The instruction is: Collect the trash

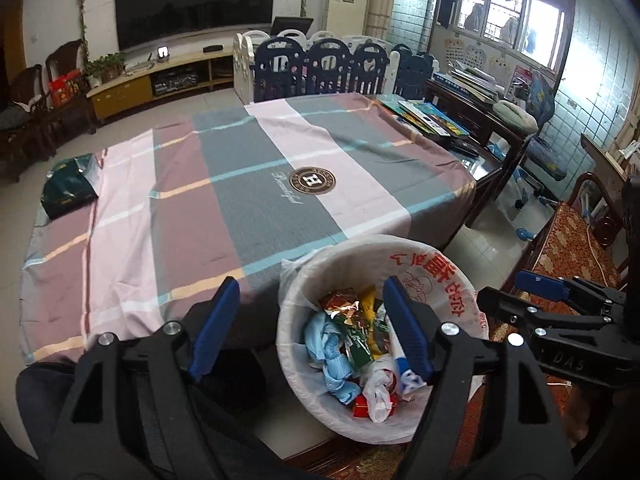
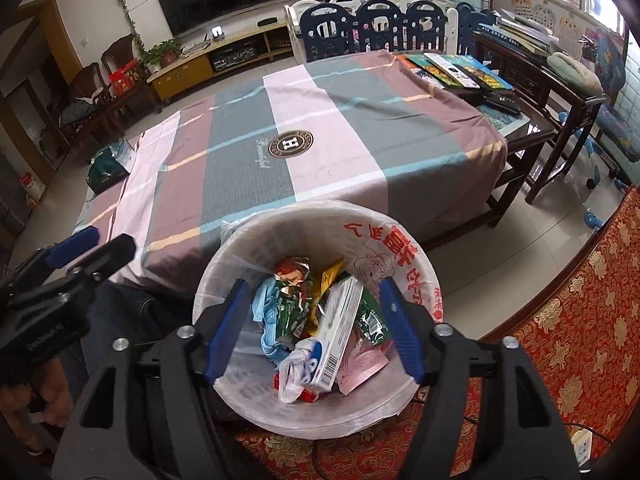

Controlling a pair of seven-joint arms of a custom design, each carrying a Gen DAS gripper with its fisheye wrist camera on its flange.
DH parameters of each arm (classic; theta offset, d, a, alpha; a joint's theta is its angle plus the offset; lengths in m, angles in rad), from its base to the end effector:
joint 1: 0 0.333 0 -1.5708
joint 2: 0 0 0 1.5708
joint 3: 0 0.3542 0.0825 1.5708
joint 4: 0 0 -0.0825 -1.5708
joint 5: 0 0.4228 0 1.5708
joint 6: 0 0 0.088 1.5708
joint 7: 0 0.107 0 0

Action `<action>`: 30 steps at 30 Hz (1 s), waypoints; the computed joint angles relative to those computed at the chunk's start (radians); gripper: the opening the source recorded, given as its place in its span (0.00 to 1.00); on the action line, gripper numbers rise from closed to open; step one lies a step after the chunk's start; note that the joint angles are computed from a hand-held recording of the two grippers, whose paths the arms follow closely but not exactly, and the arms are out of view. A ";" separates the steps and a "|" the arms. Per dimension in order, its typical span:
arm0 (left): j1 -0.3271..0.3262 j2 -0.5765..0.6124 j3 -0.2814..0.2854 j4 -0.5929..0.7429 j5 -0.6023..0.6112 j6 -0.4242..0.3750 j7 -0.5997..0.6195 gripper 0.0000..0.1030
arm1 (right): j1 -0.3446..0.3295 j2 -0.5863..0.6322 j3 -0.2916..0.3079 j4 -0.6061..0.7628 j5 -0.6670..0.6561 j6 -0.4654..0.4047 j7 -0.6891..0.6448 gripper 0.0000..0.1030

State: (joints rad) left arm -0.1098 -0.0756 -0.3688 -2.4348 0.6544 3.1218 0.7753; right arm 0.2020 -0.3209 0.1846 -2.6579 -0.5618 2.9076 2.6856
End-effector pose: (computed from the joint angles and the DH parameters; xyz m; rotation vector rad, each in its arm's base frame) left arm 0.4522 -0.2955 0.4175 -1.5061 2.1360 -0.9067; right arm 0.4087 0.2016 0.4078 -1.6274 2.0078 -0.4720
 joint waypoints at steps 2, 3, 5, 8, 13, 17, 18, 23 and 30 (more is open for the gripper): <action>0.060 -0.050 -0.042 -0.007 0.111 -0.022 -0.113 0.80 | -0.017 -0.026 0.031 0.009 -0.028 -0.036 0.032 0.71; 0.080 -0.076 -0.059 -0.015 0.135 -0.030 -0.144 0.83 | -0.022 -0.038 0.045 0.015 -0.042 -0.061 0.050 0.75; 0.134 -0.136 -0.105 -0.032 0.178 -0.059 -0.210 0.86 | -0.035 -0.071 0.080 0.028 -0.089 -0.110 0.100 0.81; 0.207 -0.226 -0.180 -0.051 0.206 -0.130 -0.298 0.90 | -0.038 -0.109 0.127 0.059 -0.170 -0.199 0.165 0.89; 0.191 -0.322 -0.163 -0.084 0.152 -0.197 -0.326 0.94 | 0.027 -0.128 0.132 0.108 -0.224 -0.334 0.200 0.97; 0.180 -0.383 -0.147 -0.119 0.053 -0.189 -0.271 0.97 | 0.052 -0.143 0.130 0.116 -0.275 -0.337 0.238 0.97; 0.193 -0.393 -0.160 -0.124 0.043 -0.185 -0.271 0.97 | 0.057 -0.145 0.132 0.118 -0.286 -0.341 0.245 0.97; 0.224 -0.431 -0.195 -0.141 -0.018 -0.176 -0.225 0.97 | 0.080 -0.143 0.114 0.121 -0.300 -0.331 0.250 0.97; 0.252 -0.461 -0.230 -0.160 -0.108 -0.158 -0.154 0.97 | 0.092 -0.144 0.108 0.122 -0.289 -0.341 0.246 0.97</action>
State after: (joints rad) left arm 0.1423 -0.5367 -0.5988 -2.5944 0.5468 2.9636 0.6210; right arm 0.2943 -0.4646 0.2923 -2.5358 -0.8513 2.5661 2.9318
